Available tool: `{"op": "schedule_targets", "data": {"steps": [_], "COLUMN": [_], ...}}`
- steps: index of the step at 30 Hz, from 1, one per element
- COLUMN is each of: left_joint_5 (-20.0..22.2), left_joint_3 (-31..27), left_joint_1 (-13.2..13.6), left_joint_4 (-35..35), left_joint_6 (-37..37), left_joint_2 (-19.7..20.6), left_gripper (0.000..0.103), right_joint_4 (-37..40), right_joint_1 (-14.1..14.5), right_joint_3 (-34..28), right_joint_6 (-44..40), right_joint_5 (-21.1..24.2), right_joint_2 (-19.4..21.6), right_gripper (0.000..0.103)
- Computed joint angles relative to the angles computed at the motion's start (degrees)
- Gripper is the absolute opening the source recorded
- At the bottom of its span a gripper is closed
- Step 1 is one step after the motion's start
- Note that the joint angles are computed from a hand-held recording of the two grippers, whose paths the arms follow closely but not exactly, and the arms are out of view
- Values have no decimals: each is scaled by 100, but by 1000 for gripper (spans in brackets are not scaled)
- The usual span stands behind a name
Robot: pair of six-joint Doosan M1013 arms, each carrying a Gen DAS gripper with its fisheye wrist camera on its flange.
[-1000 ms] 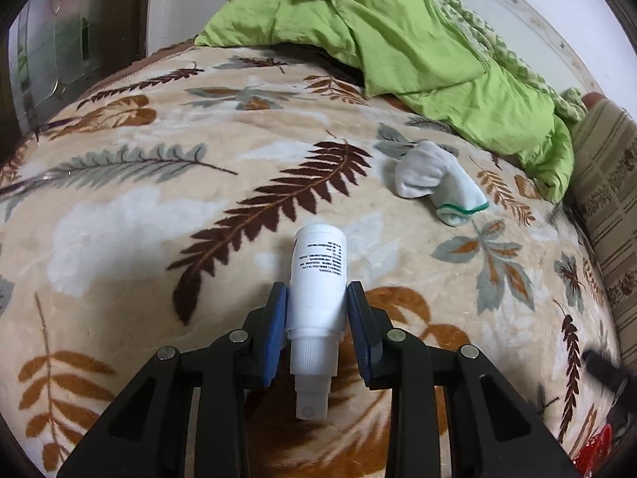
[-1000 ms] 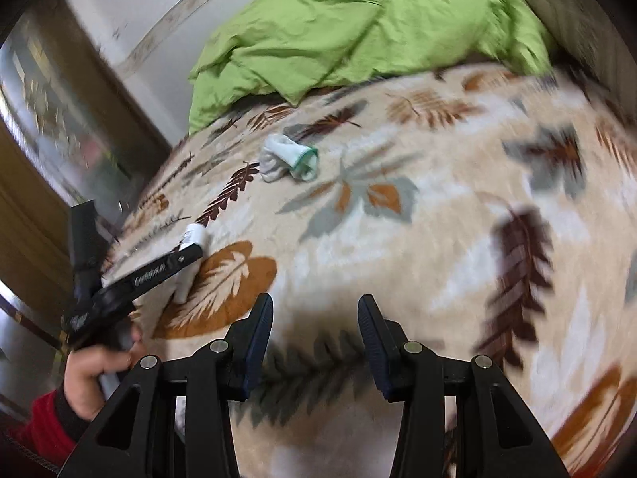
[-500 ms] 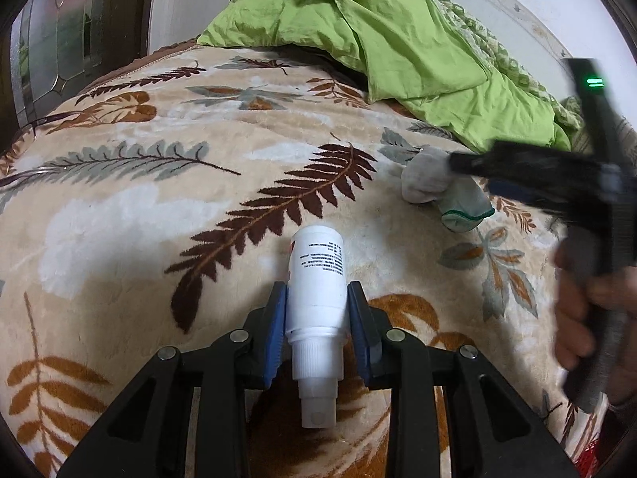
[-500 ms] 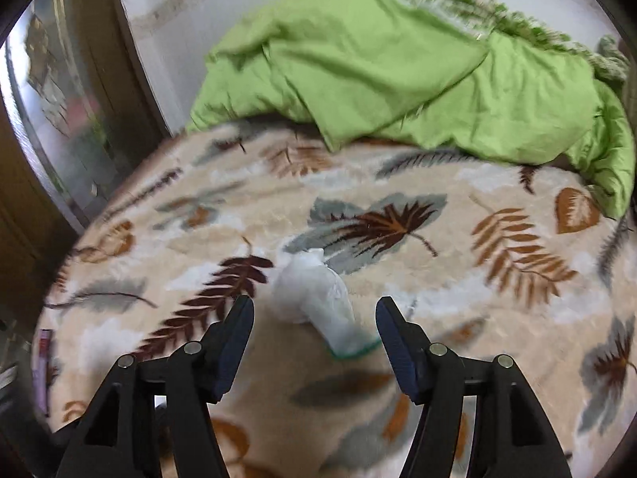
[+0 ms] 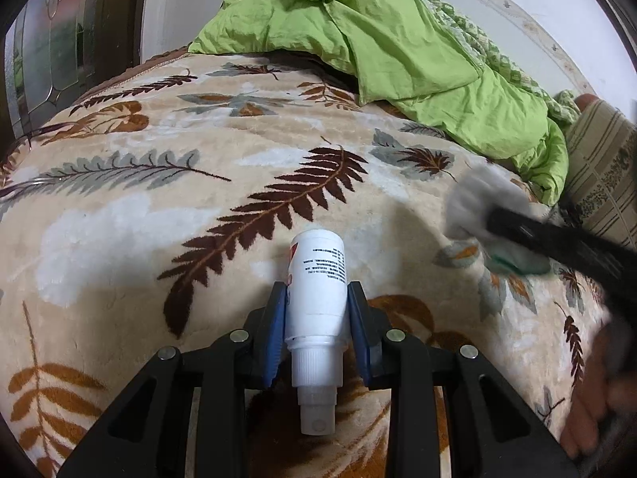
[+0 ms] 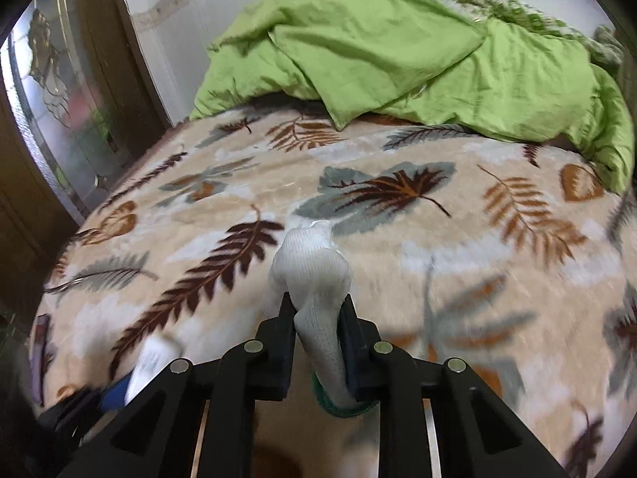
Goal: Collect trash
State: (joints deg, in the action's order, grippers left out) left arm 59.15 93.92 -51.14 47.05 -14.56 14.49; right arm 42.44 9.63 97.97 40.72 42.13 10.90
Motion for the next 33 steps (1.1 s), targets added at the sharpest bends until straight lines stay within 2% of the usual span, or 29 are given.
{"op": "schedule_targets", "data": {"steps": [7,14,22,33], "left_joint_5": [163,281,228,608], "left_joint_3": [-156,-300,-259,-481], "left_joint_1": [-181,-474,-744,-921], "left_joint_4": [100,79,-3,-61], "left_joint_6": [318,612,645,1020], "left_joint_2": [67,120,1,116], "left_gripper": [29,29,29,29], "right_joint_4": [380,751,938,1113], "right_joint_1": [-549,-998,-1157,-1264], "right_joint_3": [795,1184,1411,1561], "right_joint_6": [-235,-342,-615,-798], "right_joint_5": [96,305,336,407], "right_joint_2": [-698,-1058,-1305,-1430], "right_gripper": [21,21,21,21]}}
